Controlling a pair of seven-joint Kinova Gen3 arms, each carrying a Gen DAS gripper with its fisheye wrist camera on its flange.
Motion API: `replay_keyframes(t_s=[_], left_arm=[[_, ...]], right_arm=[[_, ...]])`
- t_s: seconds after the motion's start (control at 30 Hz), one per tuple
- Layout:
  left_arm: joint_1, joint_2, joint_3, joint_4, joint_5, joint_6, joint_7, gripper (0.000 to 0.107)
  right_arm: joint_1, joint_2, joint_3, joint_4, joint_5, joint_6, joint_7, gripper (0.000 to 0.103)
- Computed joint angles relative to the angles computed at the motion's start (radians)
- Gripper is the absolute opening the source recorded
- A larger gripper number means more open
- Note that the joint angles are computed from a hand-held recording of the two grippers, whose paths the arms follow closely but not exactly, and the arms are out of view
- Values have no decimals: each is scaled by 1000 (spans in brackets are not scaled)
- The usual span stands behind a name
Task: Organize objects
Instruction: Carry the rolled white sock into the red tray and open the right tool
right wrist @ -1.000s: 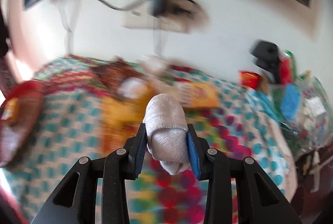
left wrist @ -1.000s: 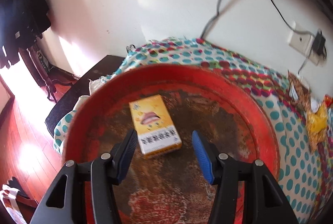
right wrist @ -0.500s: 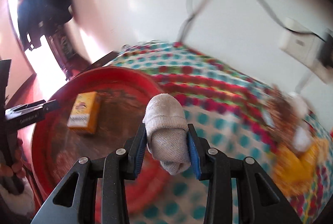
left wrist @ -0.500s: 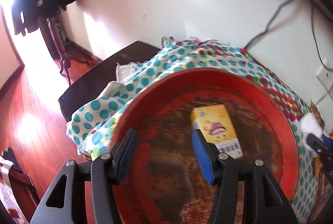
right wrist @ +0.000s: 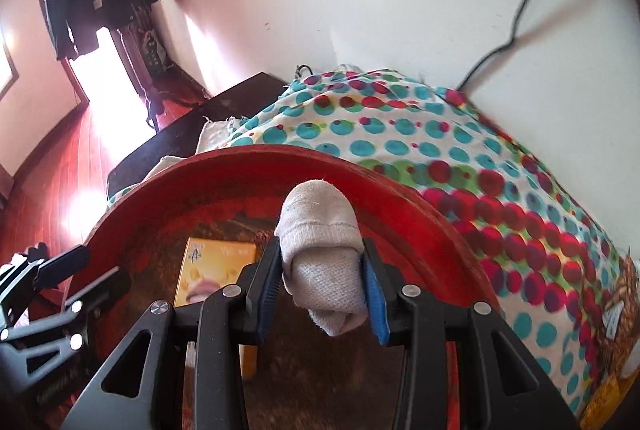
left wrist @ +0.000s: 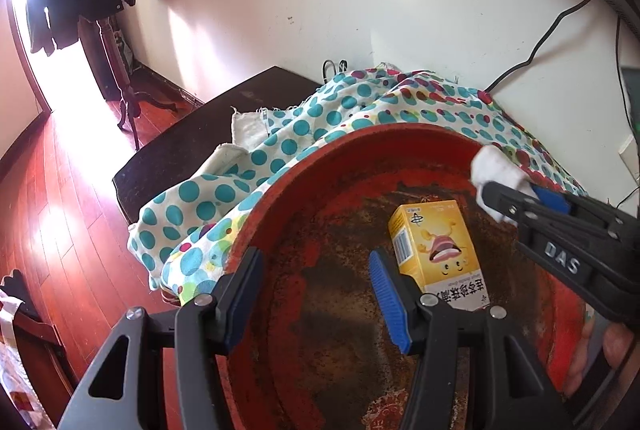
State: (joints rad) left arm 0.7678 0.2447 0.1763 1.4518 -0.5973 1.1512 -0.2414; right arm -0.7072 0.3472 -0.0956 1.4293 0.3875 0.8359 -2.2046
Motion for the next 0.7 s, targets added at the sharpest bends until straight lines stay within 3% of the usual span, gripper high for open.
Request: replay_keyframes(t_s=[0.17, 0.3, 0.33, 0.4, 0.43, 0.7], left_arm=[[-13, 0, -1, 11, 19, -18, 0, 56], [-14, 9, -3, 7, 24, -14, -6, 56], [-11, 10, -4, 6, 22, -12, -5, 56], [-7, 14, -5, 1, 17, -7, -6, 56], [-6, 16, -6, -1, 17, -6, -8, 56], [26, 25, -6, -17, -15, -9, -10, 56]], right_arm=[[7, 49, 7, -44, -13, 20, 20, 38], [26, 49, 6, -19, -43, -17, 33, 40], [22, 44, 11, -11, -38, -24, 32, 43], [8, 33, 22, 3, -18, -31, 12, 72], [9, 21, 22, 17, -16, -44, 8, 73], [12, -67, 8, 102, 19, -72, -35, 73]])
